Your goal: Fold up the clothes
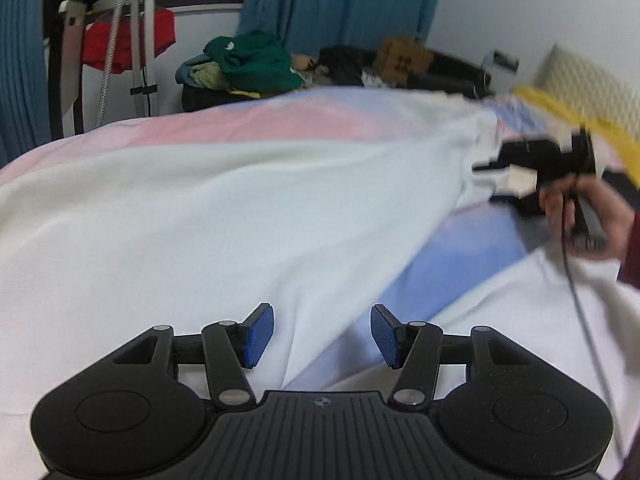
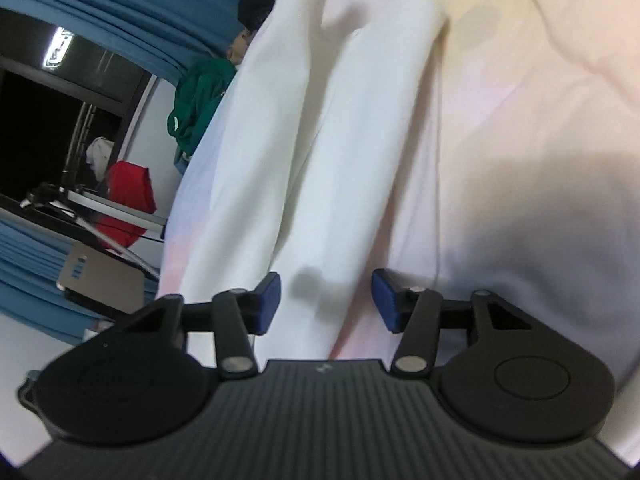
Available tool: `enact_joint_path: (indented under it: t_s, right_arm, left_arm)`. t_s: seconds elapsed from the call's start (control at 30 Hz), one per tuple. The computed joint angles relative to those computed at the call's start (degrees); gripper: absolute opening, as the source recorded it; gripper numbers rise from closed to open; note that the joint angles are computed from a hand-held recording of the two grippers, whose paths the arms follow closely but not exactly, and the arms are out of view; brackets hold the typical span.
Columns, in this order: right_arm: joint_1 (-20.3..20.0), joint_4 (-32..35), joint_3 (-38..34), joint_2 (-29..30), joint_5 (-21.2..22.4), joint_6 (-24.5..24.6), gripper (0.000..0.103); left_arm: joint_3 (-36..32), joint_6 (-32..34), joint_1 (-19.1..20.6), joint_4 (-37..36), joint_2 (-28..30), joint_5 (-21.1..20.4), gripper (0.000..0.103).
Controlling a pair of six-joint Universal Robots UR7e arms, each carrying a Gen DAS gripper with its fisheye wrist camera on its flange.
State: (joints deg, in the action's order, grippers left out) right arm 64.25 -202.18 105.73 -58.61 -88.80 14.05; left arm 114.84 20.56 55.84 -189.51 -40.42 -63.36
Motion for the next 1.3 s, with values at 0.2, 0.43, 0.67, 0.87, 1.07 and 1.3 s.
enact_joint_path:
  t_s: [0.2,0.43,0.67,0.87,1.07,1.3]
  right_arm:
    - [2.7,-20.3,2.8,4.3,-2.8,1.7,0.005]
    - [6.5,-26.5,8.1,0.6,-6.7,-2.1,0.005]
    - [6.4,-20.7,15.5,-6.4,-13.0,-0.7,0.005]
    - [6.6,-23.0,22.1,-9.5,-17.5,-5.5,0.005]
    - [2.2,-13.0,22.9,-10.8,-16.2,3.3,0.006]
    - [4.1,-20.8,23.6,-9.1,-19.3,4.4,0.013]
  left_arm:
    - [-0.8,1.9,0.3,-8.0,4.2,4.8,0.028]
    - [1.6,-1.6,0.5,-13.5,0.4,1.9,0.004]
    - [2.3,-8.4,0.4,-13.6,-4.3,-0.4,0.004]
    - [2.6,-9.4,0.4,-13.2,-5.0,0.4,0.004]
    - [3.1,-9.1,0.6,-13.4,-4.9,0.8,0.004]
    - [5.4,-10.1,-0.4,-13.7,-6.4,0.1,0.004]
